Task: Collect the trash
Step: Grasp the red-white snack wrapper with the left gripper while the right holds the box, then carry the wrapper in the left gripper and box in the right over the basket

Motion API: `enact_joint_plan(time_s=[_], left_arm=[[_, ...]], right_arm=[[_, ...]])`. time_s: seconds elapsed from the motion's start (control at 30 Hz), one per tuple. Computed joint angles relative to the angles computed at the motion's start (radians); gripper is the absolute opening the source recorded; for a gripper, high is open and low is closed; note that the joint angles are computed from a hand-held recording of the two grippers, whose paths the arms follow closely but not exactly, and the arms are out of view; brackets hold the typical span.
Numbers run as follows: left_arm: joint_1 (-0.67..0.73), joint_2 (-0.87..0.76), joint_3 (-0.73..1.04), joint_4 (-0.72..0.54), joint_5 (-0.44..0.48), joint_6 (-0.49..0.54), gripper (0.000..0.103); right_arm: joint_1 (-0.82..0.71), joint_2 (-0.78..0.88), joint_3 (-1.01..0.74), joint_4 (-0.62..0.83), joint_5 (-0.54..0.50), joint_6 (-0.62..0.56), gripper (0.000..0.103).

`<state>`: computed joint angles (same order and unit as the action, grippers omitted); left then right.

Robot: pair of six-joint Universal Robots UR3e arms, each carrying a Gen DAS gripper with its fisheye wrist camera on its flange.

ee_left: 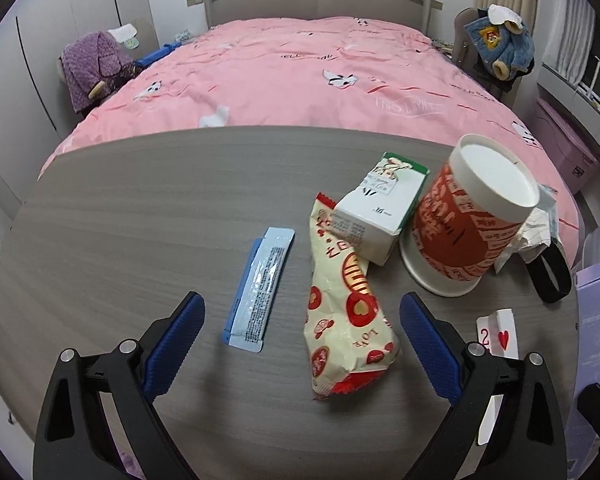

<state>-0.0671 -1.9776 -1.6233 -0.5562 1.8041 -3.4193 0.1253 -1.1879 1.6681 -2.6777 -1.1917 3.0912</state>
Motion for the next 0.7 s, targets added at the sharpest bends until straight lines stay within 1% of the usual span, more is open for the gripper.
enact_joint_plan(time_s=[0.03, 0.1, 0.17, 0.2, 0.27, 0.37, 0.57, 0.7], left_arm=[[-0.003, 0.0, 0.0, 0.006, 0.0, 0.004, 0.093], [-0.011, -0.001, -0.004, 0.019, 0.002, 0.015, 0.085], [-0.012, -0.007, 0.008, 0.005, -0.009, 0.021, 0.066], [-0.008, -0.01, 0.012, -0.004, -0.025, 0.026, 0.06], [-0.008, -0.014, 0.014, -0.01, -0.035, 0.027, 0.039], [-0.005, -0.002, -0.005, 0.004, -0.052, 0.03, 0.034], [0.002, 0.065, -0.075, 0.041, -0.066, 0.035, 0.032], [0.015, 0.137, -0.136, 0.059, -0.075, 0.034, 0.032]], right_arm=[[0.0, 0.001, -0.002, 0.001, 0.001, 0.004, 0.048], [0.001, 0.002, -0.002, 0.001, 0.0, 0.008, 0.048], [0.004, 0.004, -0.006, 0.006, -0.003, 0.005, 0.048], [0.004, 0.003, -0.003, 0.006, -0.002, 0.005, 0.048], [0.002, 0.004, -0.004, 0.004, 0.003, 0.006, 0.048], [0.001, 0.0, 0.0, 0.0, 0.002, 0.01, 0.048], [-0.003, -0.007, 0.012, -0.005, 0.005, 0.015, 0.048], [0.0, -0.009, 0.012, -0.006, 0.001, 0.014, 0.048]])
